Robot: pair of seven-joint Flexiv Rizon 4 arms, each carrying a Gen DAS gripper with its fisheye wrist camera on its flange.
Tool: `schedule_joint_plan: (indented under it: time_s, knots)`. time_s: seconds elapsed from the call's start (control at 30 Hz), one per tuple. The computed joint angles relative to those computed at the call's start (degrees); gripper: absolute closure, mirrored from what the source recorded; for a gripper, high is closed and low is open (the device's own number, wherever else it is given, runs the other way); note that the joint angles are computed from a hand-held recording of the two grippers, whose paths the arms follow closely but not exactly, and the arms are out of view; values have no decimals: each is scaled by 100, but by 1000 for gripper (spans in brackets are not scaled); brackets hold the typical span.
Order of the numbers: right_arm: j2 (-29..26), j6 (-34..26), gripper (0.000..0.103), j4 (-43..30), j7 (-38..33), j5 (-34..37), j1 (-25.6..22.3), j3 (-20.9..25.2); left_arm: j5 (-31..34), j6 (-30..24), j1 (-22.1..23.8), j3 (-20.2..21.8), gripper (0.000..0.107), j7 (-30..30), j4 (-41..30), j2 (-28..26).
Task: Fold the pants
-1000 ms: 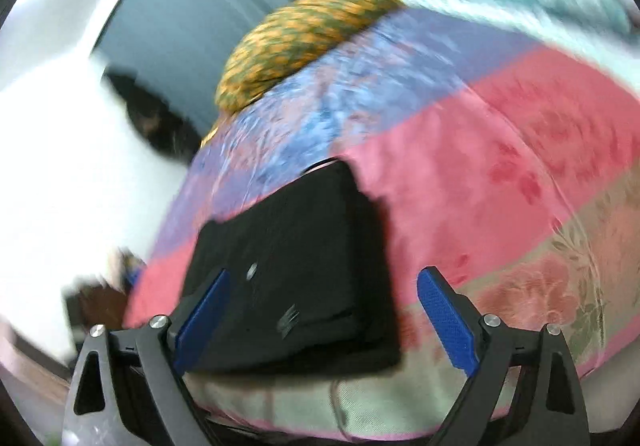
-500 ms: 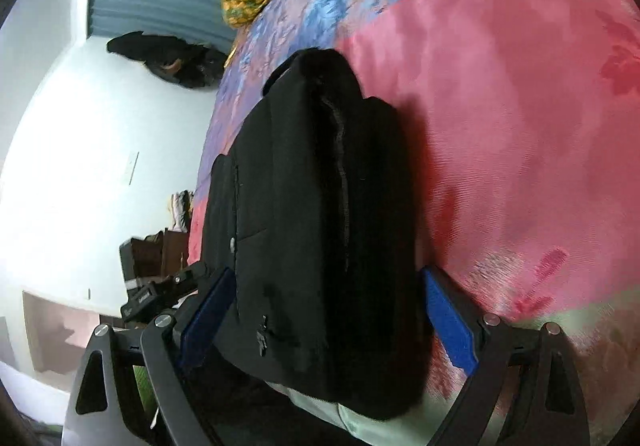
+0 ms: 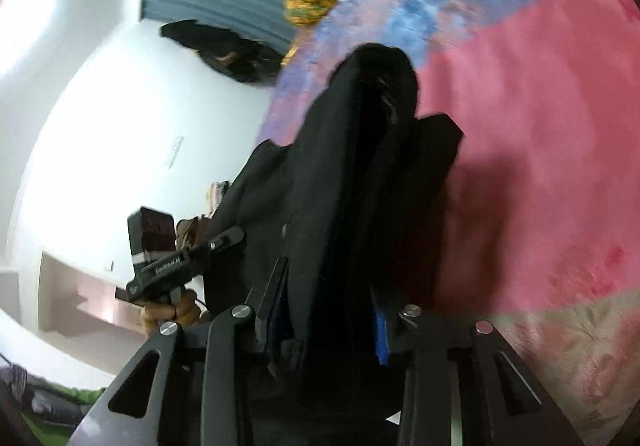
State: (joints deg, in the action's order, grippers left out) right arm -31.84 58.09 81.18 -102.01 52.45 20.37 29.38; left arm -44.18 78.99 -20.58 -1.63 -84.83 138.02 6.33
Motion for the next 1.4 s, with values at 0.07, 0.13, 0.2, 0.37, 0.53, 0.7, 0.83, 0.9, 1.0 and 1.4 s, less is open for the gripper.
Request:
schedule_joint_plan:
  time_s: [0.07,0.13,0.2,0.37,0.53,0.7,0.83,0.9,1.0,1.4]
  knots:
    - [-187,17,68,-430,18,-90,132,-41,50,-60,378,-153,85,137,-158,37]
    - [-472,-3,68,-1010,170,-432,399,-177,17,-1,825,-341,85,331,-316,38]
    - [-800,-181,68,-1730,280,-698,723,-483,-84,219,729,-49,85,546,-568,-152]
    - [-1707,-80,57,-2695,1672,-2825,985,-418,3657,-98,-2,1837,26,-2240,-1536,-992]
    - [-1023,447,57,-793,4152,-4939,1372,-1472,5975,-909,1444,683,27,-4221,-949,-371]
    - [511,1126,0,1540,4914,-4949,3240,-3733,6931,-1722,2784,-1174,23,-5301,-49,1010]
    - [1250,1315,0,2890,7730,-7632,4810,-5381,7343,-2555,2662,-1852,14,-6107,-116,1654]
    - [1563,927,0,3103,8306,-8395,5190,-5528,7543,-2916,2655,-2230,9,-6436,-275,1900]
    - [1569,654,0,2929,8163,-8368,5172,-5061,7484,-3236,2474,-2346,7,-6290,-490,2119]
    - [2442,-999,0,2737,8598,-9806,5221,-4030,6828,-4674,2178,-2534,6,-5839,-825,3520]
